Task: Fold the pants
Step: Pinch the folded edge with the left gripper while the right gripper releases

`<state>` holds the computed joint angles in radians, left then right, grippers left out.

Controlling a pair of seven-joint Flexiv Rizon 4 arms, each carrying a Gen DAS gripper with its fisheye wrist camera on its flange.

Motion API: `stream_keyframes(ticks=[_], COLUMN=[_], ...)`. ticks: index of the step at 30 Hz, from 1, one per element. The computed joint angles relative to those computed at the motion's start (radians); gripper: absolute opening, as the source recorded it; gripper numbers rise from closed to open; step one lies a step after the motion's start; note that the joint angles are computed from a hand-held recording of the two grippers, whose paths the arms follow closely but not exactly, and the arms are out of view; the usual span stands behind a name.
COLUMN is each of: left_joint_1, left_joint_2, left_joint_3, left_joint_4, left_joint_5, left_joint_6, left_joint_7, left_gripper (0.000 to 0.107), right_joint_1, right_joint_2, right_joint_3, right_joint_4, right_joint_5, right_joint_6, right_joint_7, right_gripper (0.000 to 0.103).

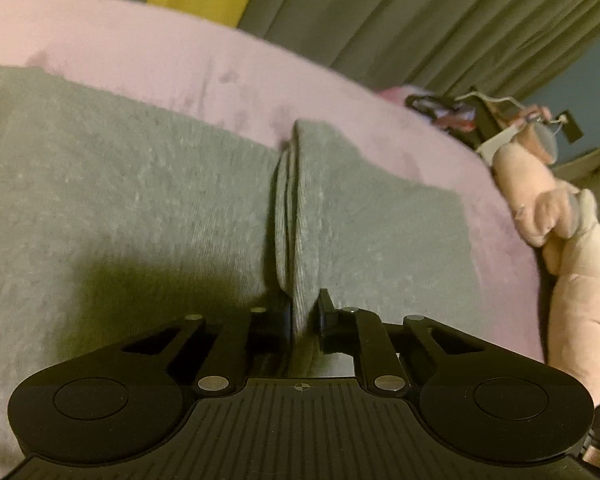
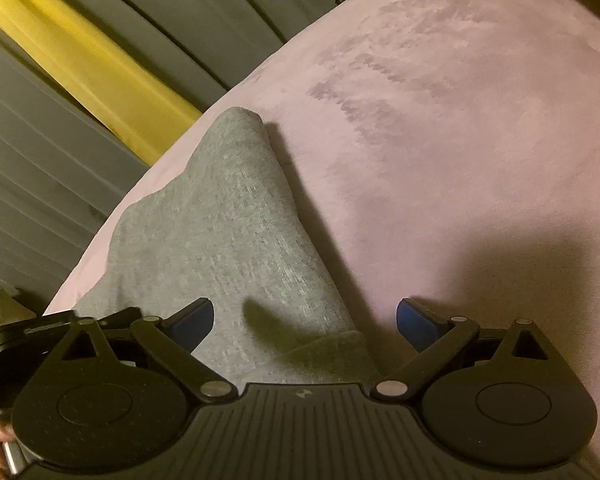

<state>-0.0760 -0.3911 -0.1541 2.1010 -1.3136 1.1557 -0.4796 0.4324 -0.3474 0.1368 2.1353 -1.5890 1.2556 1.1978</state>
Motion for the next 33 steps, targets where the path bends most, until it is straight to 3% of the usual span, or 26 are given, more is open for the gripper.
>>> stream_keyframes(ticks=[8,13,16,18,23,26,28,33], left_joint_1=[0.000,0.045,0.057,0.060,0.121,0.150,0.155,0.181], left_joint_2=[0.083,0.081,0.076,0.073,0.065,0.043,0.032,-0.016], left_joint_3=[0.043,0.081,0.074,0.075,0.105,0.109,0.097,0.089], left_joint_4=[0.052,0.048,0.053,0.062,0.081,0.071,0.065,0.028], left_joint_5=[-0.076,-0.030,-0.075,-0.101,0.029,0.105,0.092,0.142], left_joint_6=[0.025,0.011,0.028,0.023,-0.162,-0.253,-0.262,-0.338], left_joint_7=[0.173,0.149,0.172,0.163,0.052,-0.022,-0.022,-0.080], left_gripper=[0.014,0.014,0.016,0.023,0.057,0.056,0.054,0.033], right_joint_1=[0.038,0.066,0.090,0.100,0.128,0.140,0.146,0.154], right_joint_2=[0.008,-0.001,-0.005,-0.009,-0.017,-0.017,-0.018,-0.019], right_joint_3=[0.007,0.002,-0.002,-0.007,-0.016,-0.026,-0.029,-0.043], right_joint_4=[-0.002,-0.014,-0.022,-0.025,-0.033,-0.034,-0.036,-0.037], right_joint_5=[0.100,0.195,0.255,0.284,0.371,0.392,0.408,0.396], right_joint_6=[-0.057,-0.065,-0.084,-0.083,-0.092,-0.092,-0.095,-0.085], right_joint_7=[-0.129,-0.254,-0.322,-0.350,-0.425,-0.440,-0.449,-0.444], right_gripper=[0.098,0.098,0.098,0.098,0.098,0.098,0.098,0.098])
